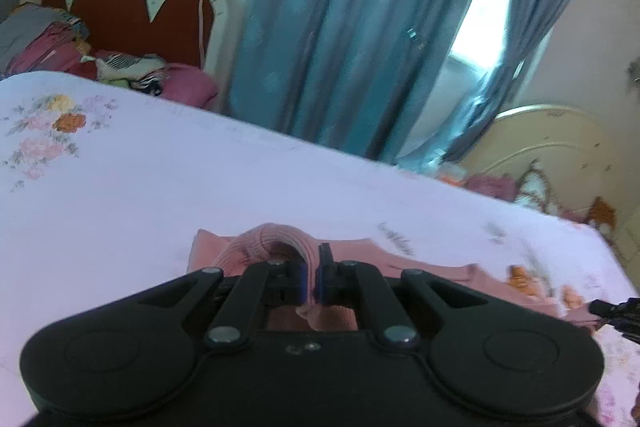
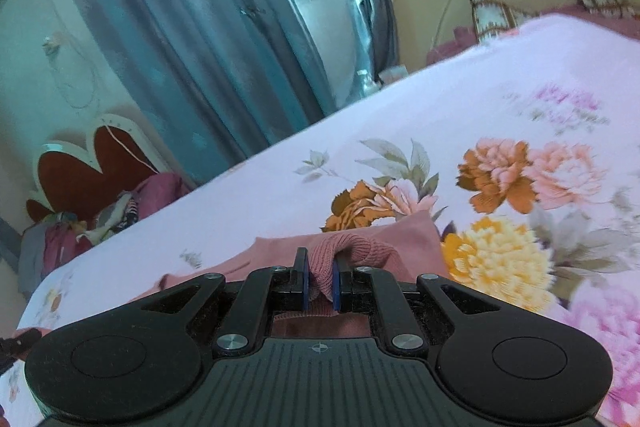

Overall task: Fold small clothes
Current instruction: 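Lift the hem with both grippers and fold it over toward the collar, then pinch and straighten the folded edge near the collar with both grippers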

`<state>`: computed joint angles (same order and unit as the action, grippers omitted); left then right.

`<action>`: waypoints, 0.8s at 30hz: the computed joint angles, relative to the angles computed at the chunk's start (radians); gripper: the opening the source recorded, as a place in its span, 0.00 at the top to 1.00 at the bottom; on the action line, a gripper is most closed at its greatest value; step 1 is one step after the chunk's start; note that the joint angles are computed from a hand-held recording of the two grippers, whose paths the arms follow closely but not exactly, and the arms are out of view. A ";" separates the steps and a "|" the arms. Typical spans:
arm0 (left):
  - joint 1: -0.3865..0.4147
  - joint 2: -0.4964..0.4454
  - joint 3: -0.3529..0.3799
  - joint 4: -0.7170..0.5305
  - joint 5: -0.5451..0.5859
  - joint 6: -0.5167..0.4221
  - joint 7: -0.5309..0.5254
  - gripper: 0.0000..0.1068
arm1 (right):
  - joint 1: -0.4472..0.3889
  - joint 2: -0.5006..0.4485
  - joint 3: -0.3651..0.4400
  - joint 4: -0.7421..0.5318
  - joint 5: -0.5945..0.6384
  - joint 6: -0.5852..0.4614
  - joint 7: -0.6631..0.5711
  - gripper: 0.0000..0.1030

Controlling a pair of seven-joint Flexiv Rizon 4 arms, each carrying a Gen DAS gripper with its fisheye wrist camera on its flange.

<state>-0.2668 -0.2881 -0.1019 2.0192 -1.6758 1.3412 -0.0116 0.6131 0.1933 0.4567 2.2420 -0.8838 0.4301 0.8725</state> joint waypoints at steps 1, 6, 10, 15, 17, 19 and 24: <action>-0.004 -0.025 -0.004 -0.015 0.010 0.019 -0.004 0.95 | -0.011 -0.001 -0.017 0.019 -0.002 0.039 0.008 0.91; 0.000 -0.129 -0.015 -0.055 0.192 0.096 -0.120 0.89 | -0.057 -0.029 -0.063 0.077 0.001 0.167 0.016 0.90; 0.026 -0.164 -0.062 -0.080 0.176 0.174 -0.073 0.69 | -0.088 -0.024 -0.079 0.119 -0.011 0.238 0.031 0.73; 0.075 -0.142 -0.089 -0.099 0.054 0.110 0.090 0.34 | -0.103 0.004 -0.073 0.133 -0.065 0.212 -0.041 0.32; 0.081 -0.140 -0.060 -0.091 0.114 0.059 0.095 0.34 | -0.116 0.017 -0.084 0.152 -0.083 0.262 -0.087 0.32; 0.097 -0.146 -0.052 -0.088 0.183 0.025 0.080 0.34 | -0.129 0.022 -0.088 0.168 -0.102 0.302 -0.120 0.32; 0.124 -0.197 -0.082 -0.104 0.337 0.026 0.043 0.37 | -0.166 -0.004 -0.116 0.194 -0.145 0.431 -0.203 0.33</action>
